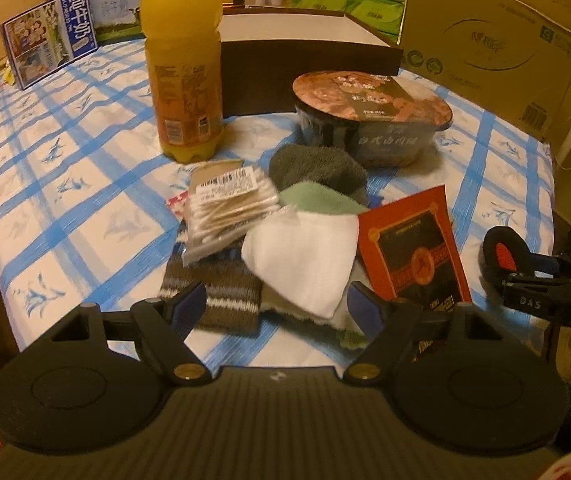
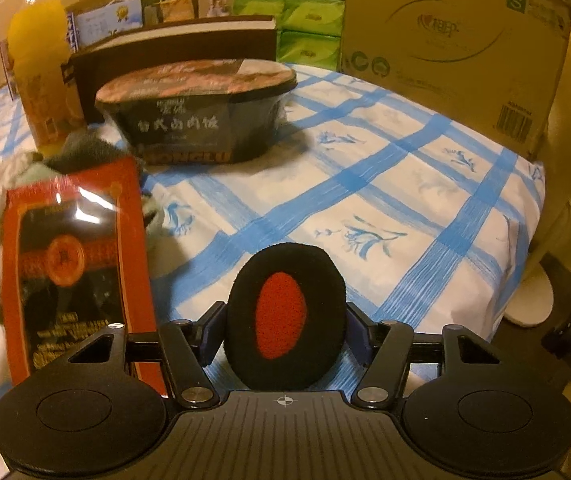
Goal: Organize soft objects
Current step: 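Move right gripper to black-red earmuff pad while left gripper approaches white cloth, then grasp and lift earmuff pad with right gripper while left gripper grasps white cloth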
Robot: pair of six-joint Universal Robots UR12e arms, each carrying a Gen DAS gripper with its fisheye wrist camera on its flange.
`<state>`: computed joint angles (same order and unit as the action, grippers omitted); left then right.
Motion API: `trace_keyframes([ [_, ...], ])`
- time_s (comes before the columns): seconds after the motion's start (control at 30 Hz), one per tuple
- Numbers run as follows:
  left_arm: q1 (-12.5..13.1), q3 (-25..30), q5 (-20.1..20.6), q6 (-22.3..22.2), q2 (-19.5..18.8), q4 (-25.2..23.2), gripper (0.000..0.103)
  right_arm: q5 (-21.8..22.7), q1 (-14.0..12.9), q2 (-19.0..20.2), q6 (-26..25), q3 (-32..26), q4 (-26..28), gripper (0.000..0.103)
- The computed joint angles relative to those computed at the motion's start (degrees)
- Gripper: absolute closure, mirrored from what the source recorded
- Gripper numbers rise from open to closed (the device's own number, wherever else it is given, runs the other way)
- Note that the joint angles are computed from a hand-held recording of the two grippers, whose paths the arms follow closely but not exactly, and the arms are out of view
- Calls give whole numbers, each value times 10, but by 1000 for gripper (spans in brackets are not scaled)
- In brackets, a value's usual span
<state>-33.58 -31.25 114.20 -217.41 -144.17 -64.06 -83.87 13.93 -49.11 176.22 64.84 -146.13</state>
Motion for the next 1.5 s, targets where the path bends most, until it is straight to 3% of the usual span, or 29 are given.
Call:
trace_keyframes([
  [0.27,11,-1,-26,-4,-5,25,45,9,-4,1,29,-16,13,41],
  [0.33,14,1,-27,-5,-7,24,64,10,-5,0,35,-18,18,41],
  [0.47,18,-2,-37,-12,-6,26,83,9,-5,-1,43,-19,21,41],
  [0.53,20,-11,-44,-11,-1,36,98,6,-5,-2,46,-20,22,41],
  [1.1,14,-110,-62,78,66,139,101,29,-2,-22,71,-25,15,41],
  [1.5,30,-199,2,63,121,202,101,67,7,-15,54,-59,27,41],
])
